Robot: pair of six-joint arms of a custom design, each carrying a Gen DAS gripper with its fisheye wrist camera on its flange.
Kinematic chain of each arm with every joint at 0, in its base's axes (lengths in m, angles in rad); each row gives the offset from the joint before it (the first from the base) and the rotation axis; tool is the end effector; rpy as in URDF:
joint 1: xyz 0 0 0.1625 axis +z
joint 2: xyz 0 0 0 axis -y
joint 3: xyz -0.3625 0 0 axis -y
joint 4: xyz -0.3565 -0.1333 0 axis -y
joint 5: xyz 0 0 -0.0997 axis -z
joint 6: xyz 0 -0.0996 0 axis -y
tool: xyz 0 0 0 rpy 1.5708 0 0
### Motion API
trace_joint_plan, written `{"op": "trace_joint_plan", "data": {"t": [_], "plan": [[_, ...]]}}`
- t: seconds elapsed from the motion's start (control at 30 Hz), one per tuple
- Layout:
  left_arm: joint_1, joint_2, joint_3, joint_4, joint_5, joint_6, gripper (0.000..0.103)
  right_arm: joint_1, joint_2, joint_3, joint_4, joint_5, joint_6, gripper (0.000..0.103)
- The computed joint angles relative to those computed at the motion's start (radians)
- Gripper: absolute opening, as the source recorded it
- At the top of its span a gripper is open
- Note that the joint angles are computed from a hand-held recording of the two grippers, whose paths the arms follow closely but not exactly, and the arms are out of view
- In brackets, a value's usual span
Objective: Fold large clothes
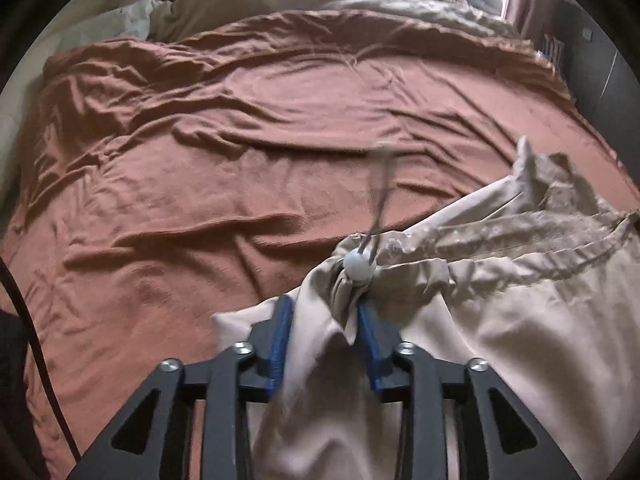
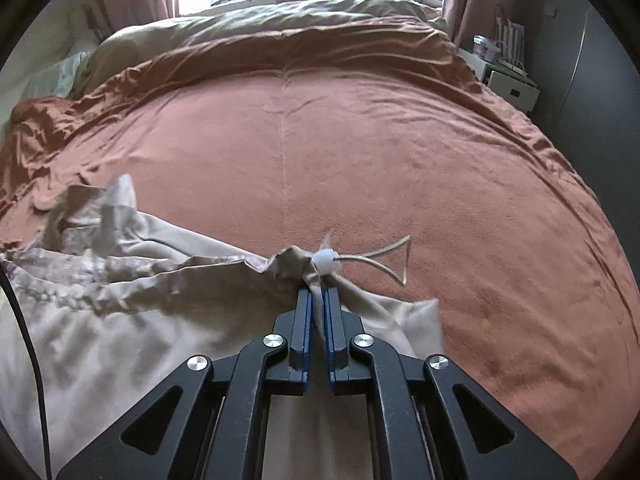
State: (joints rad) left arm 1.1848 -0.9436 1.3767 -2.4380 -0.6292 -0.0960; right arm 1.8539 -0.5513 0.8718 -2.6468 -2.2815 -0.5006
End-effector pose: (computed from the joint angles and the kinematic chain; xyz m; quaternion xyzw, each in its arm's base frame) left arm -0.0472 -0.6840 0.2951 0.0291 0.8753 -0.2921 0.3843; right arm 0.2811 -0.7217 0.2535 0.2142 -0.8544 0.3086 0.3590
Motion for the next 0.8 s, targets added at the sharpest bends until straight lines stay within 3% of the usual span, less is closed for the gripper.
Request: {"op": "trace_joint_plan", "data": {"t": [0.03,0.07,0.1,0.13,0.17,0.37,0.47,0.53,0.8], "plan": [[-0.012,-0.029,0.033,-0.014,0.01,-0.014,0.056,0.006,-0.022,0.031,-0.016,-0.001,-0.001,0.015],[-0.027,-0.061,0.074,-0.044,0.02,-0.02,0.065,0.012,-0.051,0.074,-0.036,0.006,-0.002,0.039],[-0.038,-0.083,0.103,-0.069,0.025,-0.02,0.07,0.016,-0.082,0.114,-0.048,0.022,0.004,0.074],[-0.053,-0.116,0.145,-0.097,0.032,-0.024,0.071,0.019,-0.113,0.157,-0.057,0.043,0.015,0.087],[-0.065,-0.145,0.177,-0.106,0.04,-0.035,0.074,0.023,-0.147,0.204,-0.072,0.063,0.026,0.091],[-0.141,-0.331,0.369,-0.077,0.078,-0.161,0.078,0.082,-0.272,0.404,-0.127,0.031,0.05,0.091],[-0.177,-0.417,0.453,-0.048,0.081,-0.23,0.078,0.105,-0.334,0.473,-0.103,0.062,0.115,0.091],[-0.203,-0.471,0.506,-0.017,0.093,-0.29,0.078,0.13,-0.354,0.494,-0.081,0.037,0.141,0.091],[-0.294,-0.681,0.715,0.052,0.106,-0.496,0.078,0.245,-0.475,0.645,-0.055,0.055,0.057,0.091]]}}
